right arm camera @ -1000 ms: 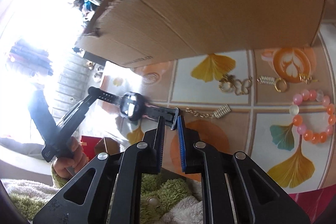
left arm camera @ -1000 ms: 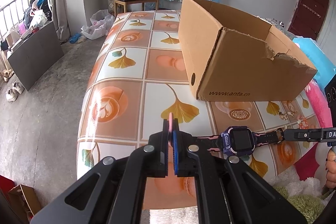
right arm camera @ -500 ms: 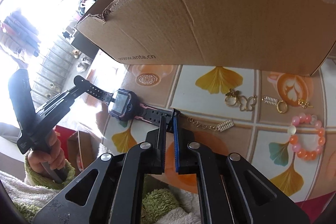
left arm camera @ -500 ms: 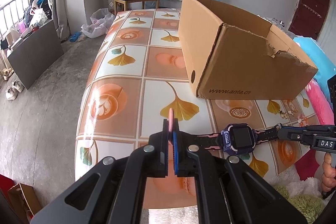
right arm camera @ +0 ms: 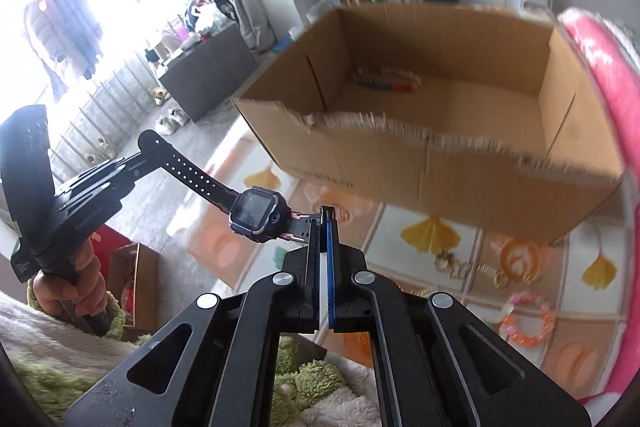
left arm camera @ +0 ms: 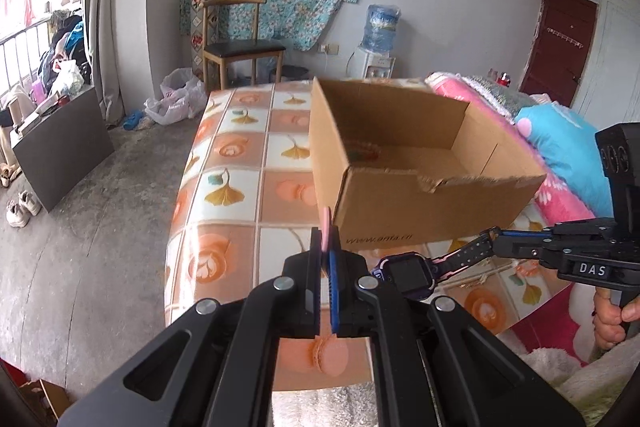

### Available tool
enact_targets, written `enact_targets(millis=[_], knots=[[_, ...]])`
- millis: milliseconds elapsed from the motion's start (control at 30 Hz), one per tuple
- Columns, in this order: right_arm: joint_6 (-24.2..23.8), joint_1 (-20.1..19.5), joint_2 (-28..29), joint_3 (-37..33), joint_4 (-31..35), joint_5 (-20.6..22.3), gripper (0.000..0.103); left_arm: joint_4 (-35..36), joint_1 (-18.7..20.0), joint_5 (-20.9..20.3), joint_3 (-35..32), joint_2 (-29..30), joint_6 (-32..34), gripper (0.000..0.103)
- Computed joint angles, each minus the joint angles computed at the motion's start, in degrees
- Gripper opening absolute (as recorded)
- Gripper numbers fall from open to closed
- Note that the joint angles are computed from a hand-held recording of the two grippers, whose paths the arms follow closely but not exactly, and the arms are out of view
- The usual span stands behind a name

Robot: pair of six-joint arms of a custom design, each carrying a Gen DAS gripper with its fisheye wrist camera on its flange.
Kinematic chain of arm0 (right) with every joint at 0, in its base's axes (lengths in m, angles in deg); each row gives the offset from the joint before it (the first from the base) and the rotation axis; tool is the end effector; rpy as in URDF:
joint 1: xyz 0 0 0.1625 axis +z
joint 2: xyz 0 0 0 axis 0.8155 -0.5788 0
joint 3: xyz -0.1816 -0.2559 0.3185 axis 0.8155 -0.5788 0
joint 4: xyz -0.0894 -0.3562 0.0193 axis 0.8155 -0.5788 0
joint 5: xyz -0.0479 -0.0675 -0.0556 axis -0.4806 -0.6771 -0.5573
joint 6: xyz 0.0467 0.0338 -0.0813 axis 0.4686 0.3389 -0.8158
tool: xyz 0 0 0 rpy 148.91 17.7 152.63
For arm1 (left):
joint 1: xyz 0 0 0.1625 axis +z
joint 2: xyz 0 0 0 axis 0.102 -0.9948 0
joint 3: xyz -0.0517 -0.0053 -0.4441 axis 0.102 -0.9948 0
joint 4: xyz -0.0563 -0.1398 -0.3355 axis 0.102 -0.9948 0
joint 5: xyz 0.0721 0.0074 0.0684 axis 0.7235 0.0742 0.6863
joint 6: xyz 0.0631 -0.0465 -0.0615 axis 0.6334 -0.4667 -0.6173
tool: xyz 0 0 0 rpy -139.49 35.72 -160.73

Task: Organize jewelry
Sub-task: 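Grasp the strap with the right tool while the left tool carries the watch over the box, then open both tools to drop the watch into the box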

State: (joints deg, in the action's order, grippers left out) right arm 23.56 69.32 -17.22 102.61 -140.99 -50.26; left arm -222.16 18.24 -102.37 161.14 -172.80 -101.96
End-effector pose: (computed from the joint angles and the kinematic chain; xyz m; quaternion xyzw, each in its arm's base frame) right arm 0.2664 -0.2706 0.1855 0.1507 -0.9140 0.2831 0.2483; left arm -0.1459 -0.2894 0.2449 0.2891 0.8717 -0.3342 0.2119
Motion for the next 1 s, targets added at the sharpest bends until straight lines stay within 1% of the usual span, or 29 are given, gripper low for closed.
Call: enact_targets(millis=[67, 133, 167, 233, 300, 333, 367, 433, 500, 567, 600, 667, 700, 767, 867, 933, 1000], knots=[[-2.6, 1.6, -2.3, -1.4, 0.5, -0.7, 0.001, -0.7, -1.3, 0.0, -1.8, -1.7, 3.1, 0.003], [-5.8, 2.9, -3.9, -2.7, -0.6, -1.9, 0.001, -4.2, -2.0, 0.2, -3.8, -1.1, 8.1, 0.003], [-7.4, 3.2, -4.6, -3.3, -0.9, -2.3, 0.001, -7.4, -1.7, -0.7, -5.2, 0.2, 11.7, 0.003], [-12.3, 3.1, -5.3, -5.1, -2.6, -4.0, 0.001, -14.0, 0.0, -2.9, -8.1, 4.4, 18.3, 0.003], [-17.8, 1.9, -5.5, -6.7, -4.3, -6.6, 0.001, -18.6, 2.8, -5.7, -12.1, 9.8, 24.2, 0.003], [-19.9, 0.7, -5.8, -7.5, -4.6, -6.9, 0.001, -19.7, 4.2, -7.0, -14.1, 12.4, 26.1, 0.003], [-21.9, -1.1, -6.3, -8.5, -3.8, -6.8, 0.001, -19.2, 6.1, -9.0, -16.7, 15.0, 27.4, 0.003], [-23.7, -4.2, -7.5, -10.1, -0.7, -7.1, 0.001, -15.2, 9.3, -11.9, -22.2, 19.6, 27.2, 0.003], [-24.4, -8.5, -8.8, -12.7, 5.3, -6.7, 0.001, -8.5, 12.2, -13.9, -28.1, 24.2, 26.4, 0.003], [-24.2, -11.8, -9.4, -14.9, 10.5, -6.5, 0.001, 1.0, 14.7, -14.4, -34.9, 29.1, 23.9, 0.003], [-24.1, -13.7, -9.2, -16.0, 12.9, -6.5, 0.001, 3.9, 15.8, -15.3, -37.2, 31.0, 23.4, 0.003], [-24.1, -16.2, -8.6, -18.1, 16.9, -6.8, 0.001, 12.5, 18.5, -17.8, -43.6, 35.2, 21.0, 0.003], [-23.5, -17.2, -8.2, -19.1, 19.2, -7.9, 0.001, 15.3, 19.4, -18.7, -45.7, 36.6, 19.9, 0.003], [-23.6, -18.2, -7.1, -20.2, 20.9, -10.7, 0.001, 21.5, 21.0, -19.8, -50.5, 39.9, 18.1, 0.003], [-26.1, -19.2, -5.3, -21.3, 20.2, -13.8, 0.001, 26.5, 22.4, -20.5, -55.1, 43.4, 16.9, 0.003], [-26.7, -19.3, -5.1, -21.7, 21.1, -14.5, 0.001, 30.0, 23.1, -20.4, -58.0, 45.3, 16.0, 0.003], [-27.9, -19.4, -5.0, -21.8, 20.5, -14.6, 0.001, 33.2, 23.2, -19.0, -59.6, 46.4, 14.5, 0.003]])
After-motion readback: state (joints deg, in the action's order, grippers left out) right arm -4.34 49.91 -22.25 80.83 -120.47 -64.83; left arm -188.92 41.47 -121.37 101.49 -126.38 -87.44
